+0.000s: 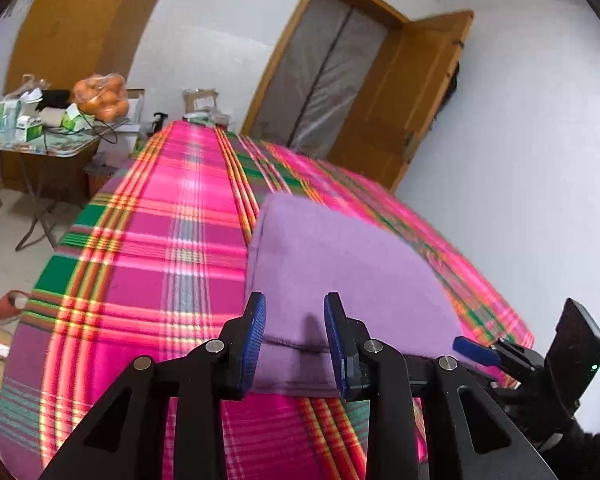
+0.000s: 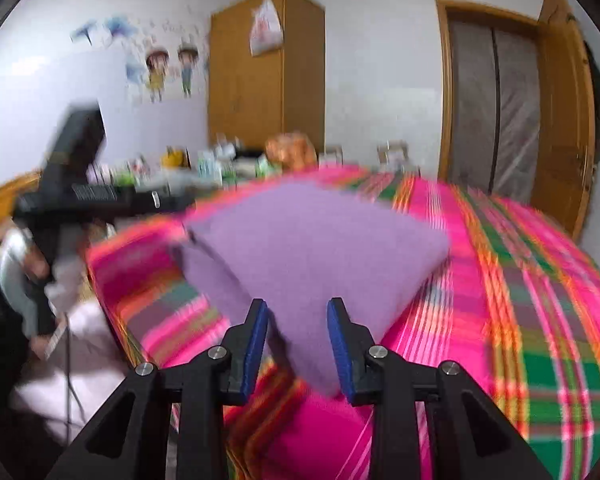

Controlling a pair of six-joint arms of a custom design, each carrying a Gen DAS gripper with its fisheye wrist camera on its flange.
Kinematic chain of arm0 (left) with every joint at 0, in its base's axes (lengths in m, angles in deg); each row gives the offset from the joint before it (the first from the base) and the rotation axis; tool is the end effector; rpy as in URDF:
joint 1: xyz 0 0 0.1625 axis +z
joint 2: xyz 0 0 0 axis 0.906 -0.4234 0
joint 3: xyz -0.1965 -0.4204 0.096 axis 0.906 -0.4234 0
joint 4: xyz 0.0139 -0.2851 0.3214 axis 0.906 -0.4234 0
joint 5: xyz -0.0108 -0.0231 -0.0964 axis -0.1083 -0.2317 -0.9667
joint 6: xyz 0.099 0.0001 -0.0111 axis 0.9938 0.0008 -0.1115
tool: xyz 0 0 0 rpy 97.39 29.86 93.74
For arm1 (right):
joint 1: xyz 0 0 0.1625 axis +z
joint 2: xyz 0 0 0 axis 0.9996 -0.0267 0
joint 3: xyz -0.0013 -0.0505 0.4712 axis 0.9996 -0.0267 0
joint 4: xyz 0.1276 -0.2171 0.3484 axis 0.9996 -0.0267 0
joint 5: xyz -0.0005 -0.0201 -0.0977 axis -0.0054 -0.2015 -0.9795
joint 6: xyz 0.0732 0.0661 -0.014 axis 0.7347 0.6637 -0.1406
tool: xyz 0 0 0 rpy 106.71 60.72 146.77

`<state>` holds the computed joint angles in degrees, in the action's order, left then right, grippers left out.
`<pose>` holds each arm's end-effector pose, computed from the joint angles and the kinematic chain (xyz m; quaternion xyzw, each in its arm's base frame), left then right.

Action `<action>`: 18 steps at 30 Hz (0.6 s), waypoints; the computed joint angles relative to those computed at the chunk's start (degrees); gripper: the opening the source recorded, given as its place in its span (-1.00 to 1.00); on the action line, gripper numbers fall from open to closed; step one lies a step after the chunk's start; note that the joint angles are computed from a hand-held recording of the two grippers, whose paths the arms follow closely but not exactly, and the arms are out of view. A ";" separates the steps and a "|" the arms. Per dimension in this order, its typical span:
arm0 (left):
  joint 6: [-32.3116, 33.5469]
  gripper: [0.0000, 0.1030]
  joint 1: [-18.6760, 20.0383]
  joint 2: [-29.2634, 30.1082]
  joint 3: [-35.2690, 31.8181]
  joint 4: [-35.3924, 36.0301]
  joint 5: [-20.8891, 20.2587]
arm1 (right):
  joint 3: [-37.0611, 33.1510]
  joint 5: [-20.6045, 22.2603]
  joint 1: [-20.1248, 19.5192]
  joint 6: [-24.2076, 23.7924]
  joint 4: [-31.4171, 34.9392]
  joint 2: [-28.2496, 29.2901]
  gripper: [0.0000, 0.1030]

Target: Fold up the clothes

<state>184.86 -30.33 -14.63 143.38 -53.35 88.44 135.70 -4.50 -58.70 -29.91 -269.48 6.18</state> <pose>-0.2883 -0.4167 -0.1514 0.2928 0.8949 -0.3323 0.0543 -0.1353 -0.3068 0.2462 0.3138 -0.8043 0.4264 0.2699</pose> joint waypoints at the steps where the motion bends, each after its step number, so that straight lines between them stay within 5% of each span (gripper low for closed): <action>1: -0.21 -0.42 0.20 0.52 -0.56 0.82 -0.07 | 0.11 -0.04 -0.23 -0.25 -0.48 0.30 -0.38; 4: 0.04 -0.42 0.22 0.60 -0.56 0.66 -0.80 | 0.33 0.01 -0.69 -1.07 1.68 -1.53 -0.43; 9: -0.11 -0.41 0.34 -0.09 -1.44 2.84 -1.08 | -2.13 3.34 -0.90 1.92 21.09 -14.33 -0.44; 14: 5.47 -0.41 0.94 -0.79 -6.18 6.46 -0.53 | -7.72 -2.45 6.26 17.00 18.31 -14.16 -0.44; 18: 10.56 -0.41 2.92 1.87 -15.51 14.40 0.49 | -14.56 -8.94 12.74 29.09 24.98 -14.02 -0.43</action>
<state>195.42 -27.40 -12.75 127.87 -38.95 88.93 121.14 -13.44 -45.96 -0.82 -244.50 -7.84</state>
